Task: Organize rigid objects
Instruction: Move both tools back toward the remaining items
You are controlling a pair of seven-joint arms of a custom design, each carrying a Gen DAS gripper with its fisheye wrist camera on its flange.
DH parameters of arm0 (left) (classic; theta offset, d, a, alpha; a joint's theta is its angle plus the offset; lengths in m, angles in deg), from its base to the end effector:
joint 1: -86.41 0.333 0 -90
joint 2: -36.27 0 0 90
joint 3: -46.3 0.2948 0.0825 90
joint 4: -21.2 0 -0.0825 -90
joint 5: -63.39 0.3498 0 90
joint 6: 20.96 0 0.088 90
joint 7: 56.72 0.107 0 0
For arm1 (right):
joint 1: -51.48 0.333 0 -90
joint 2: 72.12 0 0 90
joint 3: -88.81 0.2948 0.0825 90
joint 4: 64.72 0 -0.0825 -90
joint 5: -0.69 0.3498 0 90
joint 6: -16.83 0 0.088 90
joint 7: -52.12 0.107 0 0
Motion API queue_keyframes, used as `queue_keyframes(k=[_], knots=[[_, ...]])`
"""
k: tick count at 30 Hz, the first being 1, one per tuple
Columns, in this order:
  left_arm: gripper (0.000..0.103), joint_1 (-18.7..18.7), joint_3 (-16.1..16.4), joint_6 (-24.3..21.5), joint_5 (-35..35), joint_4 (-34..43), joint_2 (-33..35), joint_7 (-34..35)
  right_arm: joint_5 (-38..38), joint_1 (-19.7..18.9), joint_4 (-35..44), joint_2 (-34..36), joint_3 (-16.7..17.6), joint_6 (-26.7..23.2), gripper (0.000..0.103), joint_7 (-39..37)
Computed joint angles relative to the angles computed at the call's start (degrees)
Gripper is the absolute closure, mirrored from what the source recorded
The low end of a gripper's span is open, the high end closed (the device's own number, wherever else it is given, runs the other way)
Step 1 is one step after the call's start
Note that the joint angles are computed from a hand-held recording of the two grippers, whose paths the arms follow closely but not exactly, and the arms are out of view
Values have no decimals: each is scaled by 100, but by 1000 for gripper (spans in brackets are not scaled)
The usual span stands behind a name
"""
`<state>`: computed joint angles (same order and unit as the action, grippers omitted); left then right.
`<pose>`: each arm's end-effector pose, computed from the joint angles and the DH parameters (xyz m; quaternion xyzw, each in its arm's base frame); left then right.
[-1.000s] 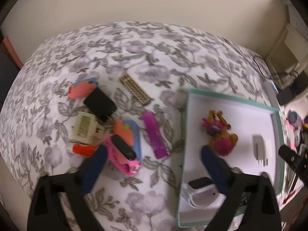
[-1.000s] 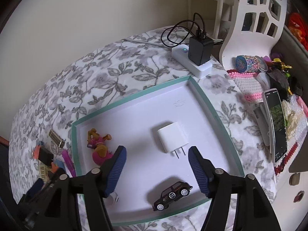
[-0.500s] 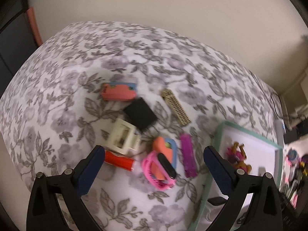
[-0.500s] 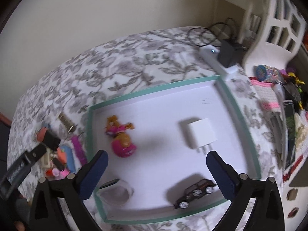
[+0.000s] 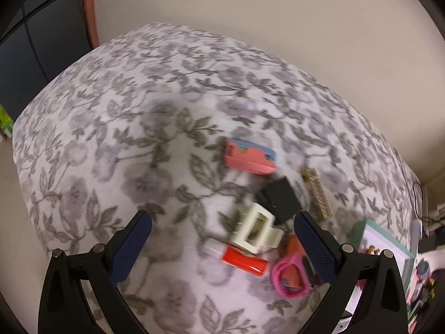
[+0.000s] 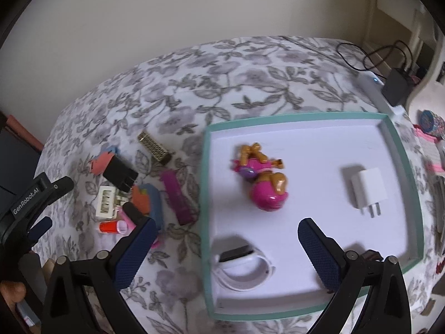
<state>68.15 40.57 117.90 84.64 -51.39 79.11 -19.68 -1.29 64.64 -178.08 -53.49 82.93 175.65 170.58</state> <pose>0.6810 -0.2783 0.3561 -0.7874 0.5702 -0.1883 0.1394 0.6086 0.0834 0.3584 -0.5663 0.7903 -0.1284 0.1955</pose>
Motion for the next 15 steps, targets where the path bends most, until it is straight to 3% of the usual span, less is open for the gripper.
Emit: queue_keyframes(k=[9, 15], knots=[[1, 283, 23, 448, -77, -601, -300, -192, 508, -66, 305, 276, 233, 71, 0, -454], [1, 397, -49, 421, -136, -502, -223, 5, 780, 6, 644, 548, 367, 17, 0, -813]])
